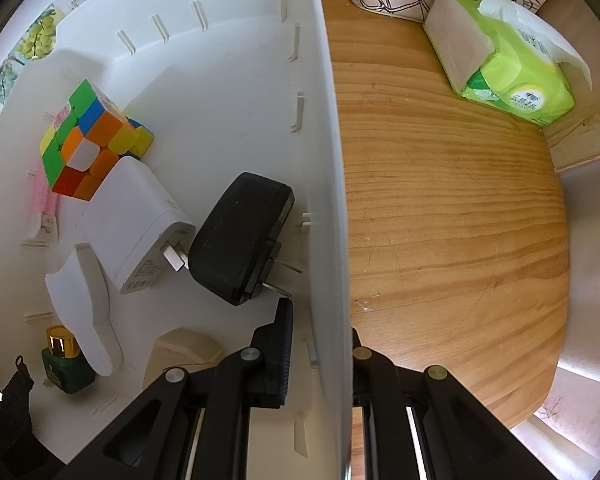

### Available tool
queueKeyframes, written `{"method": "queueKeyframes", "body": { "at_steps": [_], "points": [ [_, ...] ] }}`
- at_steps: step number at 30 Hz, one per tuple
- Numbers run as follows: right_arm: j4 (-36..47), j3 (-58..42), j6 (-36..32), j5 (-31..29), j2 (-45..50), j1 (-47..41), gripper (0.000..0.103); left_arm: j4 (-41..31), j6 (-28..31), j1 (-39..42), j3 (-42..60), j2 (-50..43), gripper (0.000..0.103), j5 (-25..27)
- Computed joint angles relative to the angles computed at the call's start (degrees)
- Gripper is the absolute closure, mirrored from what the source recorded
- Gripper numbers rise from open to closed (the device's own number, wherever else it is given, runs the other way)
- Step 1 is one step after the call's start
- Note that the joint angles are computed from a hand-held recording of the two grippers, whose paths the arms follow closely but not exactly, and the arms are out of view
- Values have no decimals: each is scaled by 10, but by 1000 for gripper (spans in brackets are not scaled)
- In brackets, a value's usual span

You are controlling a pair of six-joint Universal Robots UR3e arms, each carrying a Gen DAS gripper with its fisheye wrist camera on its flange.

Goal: Organize rigid objects
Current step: 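Grasp the clear plastic box with the left tool, then carry the clear box into the bin and open the left tool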

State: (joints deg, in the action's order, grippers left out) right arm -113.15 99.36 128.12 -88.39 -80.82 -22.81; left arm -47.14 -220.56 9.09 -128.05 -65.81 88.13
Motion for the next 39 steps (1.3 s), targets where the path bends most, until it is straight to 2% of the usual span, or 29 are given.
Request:
{"method": "queueKeyframes", "body": {
  "at_steps": [6, 12, 17, 20, 26, 31, 39],
  "points": [
    [-5, 12, 0, 2, -10, 2, 88, -3, -12, 1, -9, 75, 66, 0],
    [-8, 19, -2, 3, -16, 2, 88, -7, -26, -27, 6, 119, 66, 22],
    [-8, 25, -6, 8, -25, -2, 88, 17, -45, -61, 9, 143, 66, 36],
    [-10, 31, -11, 11, -30, -6, 88, 56, -50, -98, 10, 143, 66, 59],
    [-9, 38, -18, 16, -41, -12, 88, 133, -55, -173, 19, 114, 66, 97],
    [-10, 42, -24, 16, -48, -12, 88, 186, -67, -250, 45, 53, 66, 141],
    [-13, 44, -25, 14, -52, -7, 87, 240, -69, -326, 89, -49, 66, 112]
  ]
}}
